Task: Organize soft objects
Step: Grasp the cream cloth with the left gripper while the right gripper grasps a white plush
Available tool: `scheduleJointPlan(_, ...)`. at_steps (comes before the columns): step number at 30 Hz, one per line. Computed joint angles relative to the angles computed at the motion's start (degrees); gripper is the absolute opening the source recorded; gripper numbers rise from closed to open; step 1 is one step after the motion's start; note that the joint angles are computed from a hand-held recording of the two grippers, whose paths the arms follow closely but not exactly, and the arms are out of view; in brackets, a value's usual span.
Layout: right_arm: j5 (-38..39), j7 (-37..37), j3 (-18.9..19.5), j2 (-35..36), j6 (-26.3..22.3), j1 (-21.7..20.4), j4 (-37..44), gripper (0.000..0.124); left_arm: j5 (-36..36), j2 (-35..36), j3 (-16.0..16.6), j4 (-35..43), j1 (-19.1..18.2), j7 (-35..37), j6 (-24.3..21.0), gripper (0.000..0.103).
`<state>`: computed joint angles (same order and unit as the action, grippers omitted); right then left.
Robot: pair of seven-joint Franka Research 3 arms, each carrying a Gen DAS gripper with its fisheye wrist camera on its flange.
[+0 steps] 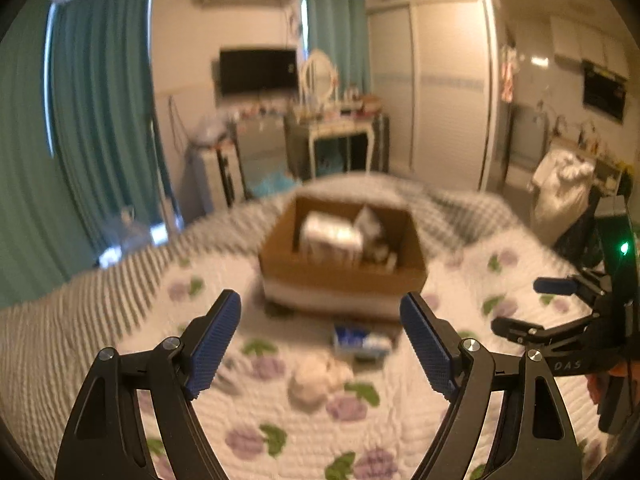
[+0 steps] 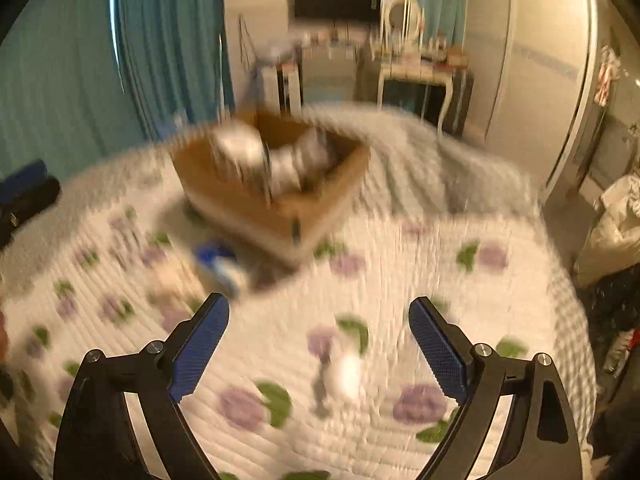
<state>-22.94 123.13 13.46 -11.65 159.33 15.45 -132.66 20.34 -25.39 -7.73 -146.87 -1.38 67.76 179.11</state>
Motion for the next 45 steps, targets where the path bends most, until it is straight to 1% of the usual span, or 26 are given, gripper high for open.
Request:
scheduleJointPlan(2,2.2,-1.7,-0.9,2.6,-1.8,0.6,-0.1,0.08,-0.7,3.1,1.0,0.3,-1.8,0.9,-0.5,0.083)
scheduleJointPlan(3,3.8,-2.9,-1.7,3.7,-2.0,1.2,-0.3,0.079,-0.2,3.9,-0.3,0.0,-0.7,0.4,-0.4,0.083)
scheduleJointPlan(5,5.5,-3.9,-2.8,5.4,-2.7,1.8,-0.6,0.077,2.7,6.4,-5.0,0.9,3.8,-2.1,-0.8,0.083)
scheduleJointPlan(6,6.2,-4.1,-3.2,6.5,-3.2,2.0,-0.5,0.075,3.8,6.3,-5.4,-0.2,4.3,-2.4,-0.7,0.083)
scheduleJointPlan(7,8.1,-5.4,-3.9,7.6,-4.0,2.5,-0.1,0.068,5.5,8.0,-7.1,0.6,6.0,-3.4,-1.5,0.083)
scheduleJointPlan(8,10.5,-7.2,-4.5,8.6,-5.0,3.0,0.4,0.059,6.5,8.4,-7.1,0.2,6.2,-3.8,-1.8,0.083)
scheduleJointPlan(9,11.9,-8.2,-5.0,9.3,-6.0,3.3,0.8,0.053,7.4,9.5,-7.3,0.6,6.4,-4.3,-2.7,0.083)
scheduleJointPlan(10,12.7,-8.8,-5.4,9.9,-6.6,3.5,1.2,0.04,7.9,10.6,-6.8,1.1,5.9,-4.5,-3.6,0.083)
scheduleJointPlan(11,12.8,-8.7,-5.6,10.1,-6.6,3.8,1.4,0.026,7.6,11.7,-5.6,1.4,4.8,-4.0,-4.2,0.083)
scheduleJointPlan(12,12.5,-8.3,-5.9,9.9,-6.0,3.9,1.3,0.026,6.6,13.0,-4.2,2.1,3.4,-3.1,-5.2,0.083)
scheduleJointPlan(15,12.6,-7.9,-6.3,8.9,-0.7,3.8,0.3,0.026,3.9,16.6,-1.5,4.4,0.6,-0.6,-7.5,0.082)
scheduleJointPlan(18,7.7,-4.2,-6.0,9.2,3.3,3.2,1.4,0.026,4.2,19.7,-0.9,6.6,0.2,-0.3,-8.2,0.081)
scheduleJointPlan(21,1.6,0.9,-5.9,11.1,5.6,3.1,3.8,0.026,1.1,22.6,-0.1,8.3,-1.0,2.7,-8.5,0.081)
scheduleJointPlan(23,1.0,1.7,-6.3,12.7,6.3,3.9,5.0,0.026,1.7,24.0,0.0,9.1,-1.0,2.5,-7.9,0.08)
scheduleJointPlan(25,2.0,0.9,-6.7,13.4,6.7,4.8,5.2,0.026,0.7,24.7,0.2,9.0,-1.2,4.5,-6.7,0.079)
scheduleJointPlan(27,0.4,1.7,-7.3,14.3,6.3,5.8,5.8,0.026,-0.9,24.2,0.3,7.9,-1.3,6.7,-4.9,0.073)
scheduleJointPlan(29,-0.1,1.6,-7.8,14.8,6.1,6.5,6.2,0.026,-1.1,23.7,0.4,6.9,-1.3,7.5,-4.0,0.05)
scheduleJointPlan(30,-0.3,2.0,-8.1,14.8,6.2,6.8,6.2,0.026,-3.1,23.4,0.5,6.6,-1.7,9.3,-3.9,0.047)
scheduleJointPlan(32,-1.0,3.1,-8.6,15.0,6.5,7.2,6.2,0.026,-7.9,22.4,1.0,5.5,-2.8,13.6,-3.4,0.033)
scheduleJointPlan(34,-1.7,4.2,-8.9,14.7,6.6,7.5,6.0,0.026,-12.9,20.8,1.9,4.0,-4.4,18.0,-3.1,0.029)
scheduleJointPlan(35,-1.8,4.6,-9.0,14.5,6.8,7.6,5.7,0.026,-14.5,20.2,2.2,3.7,-5.1,19.3,-3.2,0.028)
scheduleJointPlan(36,-1.9,5.1,-9.0,14.2,7.1,7.6,5.3,0.026,-18.4,19.2,3.4,2.8,-6.9,22.4,-3.2,0.028)
scheduleJointPlan(38,-2.3,5.9,-8.7,13.2,7.6,7.6,4.3,0.026,-22.9,18.1,4.8,2.5,-9.0,25.7,-3.8,0.028)
scheduleJointPlan(41,-3.8,8.1,-7.9,11.2,8.3,7.1,2.7,0.026,-26.0,14.9,6.3,0.5,-10.8,28.0,-4.1,0.028)
scheduleJointPlan(44,-3.9,8.9,-6.5,9.3,8.6,6.2,1.5,0.026,-30.3,11.7,10.3,-0.8,-14.9,32.5,-4.3,0.028)
scheduleJointPlan(45,-4.5,9.6,-6.0,8.6,8.5,5.8,1.2,0.026,-30.0,10.4,10.0,-1.5,-14.7,32.4,-4.1,0.028)
